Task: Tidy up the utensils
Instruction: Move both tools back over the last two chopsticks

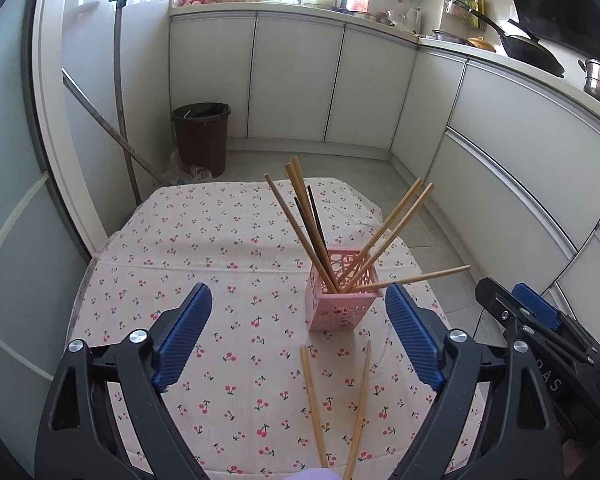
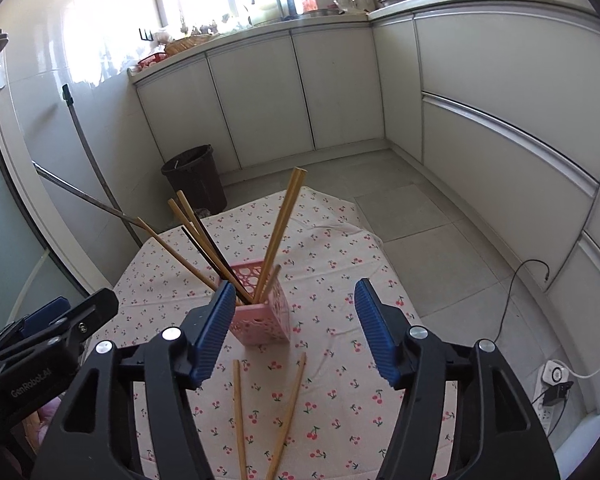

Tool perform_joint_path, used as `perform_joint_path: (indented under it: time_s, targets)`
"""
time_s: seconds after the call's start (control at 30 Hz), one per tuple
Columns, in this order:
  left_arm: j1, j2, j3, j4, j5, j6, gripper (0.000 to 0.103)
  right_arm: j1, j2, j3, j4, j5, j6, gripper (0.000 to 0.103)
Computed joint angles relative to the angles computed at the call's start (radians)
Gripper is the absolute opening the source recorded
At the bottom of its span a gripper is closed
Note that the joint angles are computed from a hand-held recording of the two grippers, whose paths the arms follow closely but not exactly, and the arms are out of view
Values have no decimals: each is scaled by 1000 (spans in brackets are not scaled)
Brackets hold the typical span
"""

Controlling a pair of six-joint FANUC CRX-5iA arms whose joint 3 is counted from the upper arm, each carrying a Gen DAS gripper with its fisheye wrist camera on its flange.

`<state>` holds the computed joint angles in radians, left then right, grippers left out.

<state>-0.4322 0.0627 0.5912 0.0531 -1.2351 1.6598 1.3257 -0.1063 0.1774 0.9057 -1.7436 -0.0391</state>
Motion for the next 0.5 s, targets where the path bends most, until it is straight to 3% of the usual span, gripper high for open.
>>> perform_joint_path:
  time_s: [0.5]
  targets:
    - [-29,-14,-41,-39,-29,2,96,49,-25,-49,-59,-119,-127,87]
